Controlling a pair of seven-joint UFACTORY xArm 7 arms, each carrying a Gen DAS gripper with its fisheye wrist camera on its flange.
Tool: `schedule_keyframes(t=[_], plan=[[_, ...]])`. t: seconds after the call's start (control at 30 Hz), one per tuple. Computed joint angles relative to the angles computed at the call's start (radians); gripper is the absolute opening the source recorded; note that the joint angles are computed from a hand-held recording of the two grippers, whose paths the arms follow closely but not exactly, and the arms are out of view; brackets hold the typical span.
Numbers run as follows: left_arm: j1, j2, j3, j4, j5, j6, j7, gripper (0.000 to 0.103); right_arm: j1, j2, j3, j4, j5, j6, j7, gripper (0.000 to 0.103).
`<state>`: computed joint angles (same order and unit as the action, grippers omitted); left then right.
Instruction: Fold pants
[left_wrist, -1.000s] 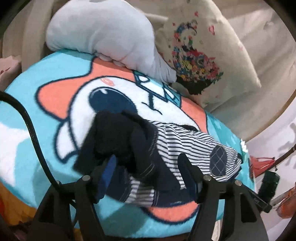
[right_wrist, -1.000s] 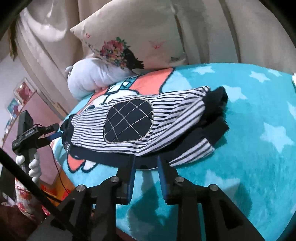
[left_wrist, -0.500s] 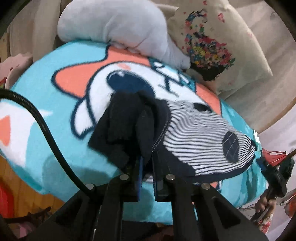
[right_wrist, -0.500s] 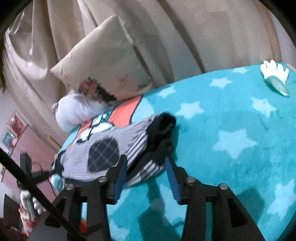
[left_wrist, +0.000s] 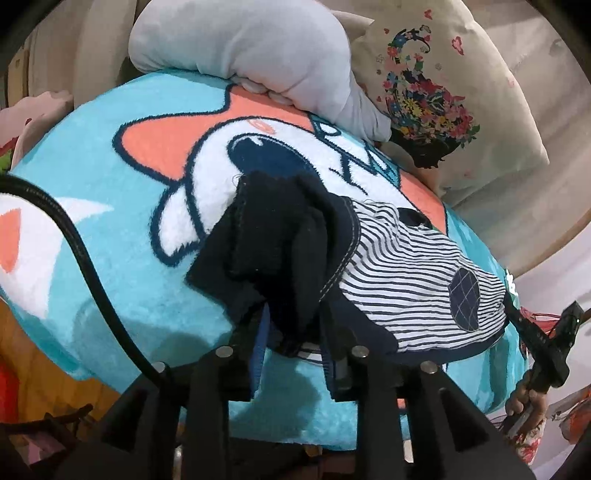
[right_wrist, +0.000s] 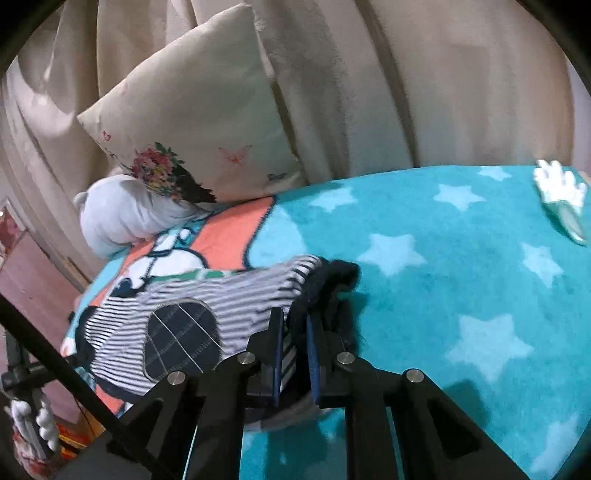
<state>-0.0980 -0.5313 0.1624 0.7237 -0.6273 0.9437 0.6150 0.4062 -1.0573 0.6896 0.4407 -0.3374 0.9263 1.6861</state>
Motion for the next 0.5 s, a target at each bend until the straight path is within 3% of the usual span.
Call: schedule_keyframes(t=[0.1, 0.13, 0.17, 0.2, 0.27, 0.37, 0.5], plan=[[-0.002, -0.003, 0.006, -0.002, -0.01, 0.001, 0.008, 0.027, 0.044, -0.067, 0.024, -0.014, 0.066, 0.144, 0.073, 0.014], [-0.003, -0.006, 0.011, -0.002, -0.016, 0.003, 0.015, 0.029, 0.074, -0.11, 0.022, -0.042, 0.077, 0.139, 0.101, 0.017], [-0.004, -0.012, 0.019, -0.004, -0.025, 0.006, 0.024, 0.03, 0.12, -0.18, 0.019, -0.091, 0.087, 0.109, 0.141, 0.032], [-0.003, -0.018, 0.027, -0.006, -0.034, 0.008, 0.033, 0.032, 0.164, -0.261, 0.033, -0.139, 0.096, 0.079, 0.193, 0.055], [0.003, -0.032, 0.041, -0.01, -0.052, 0.007, 0.047, 0.034, 0.202, -0.341, 0.071, -0.181, 0.098, 0.051, 0.26, 0.071], [0.02, -0.051, 0.055, -0.016, -0.058, 0.0, 0.053, 0.035, 0.219, -0.351, 0.069, -0.21, 0.09, -0.01, 0.288, 0.071], [0.039, -0.063, 0.067, -0.019, -0.057, -0.004, 0.041, 0.037, 0.169, -0.254, 0.033, -0.221, 0.08, -0.144, 0.29, 0.071]])
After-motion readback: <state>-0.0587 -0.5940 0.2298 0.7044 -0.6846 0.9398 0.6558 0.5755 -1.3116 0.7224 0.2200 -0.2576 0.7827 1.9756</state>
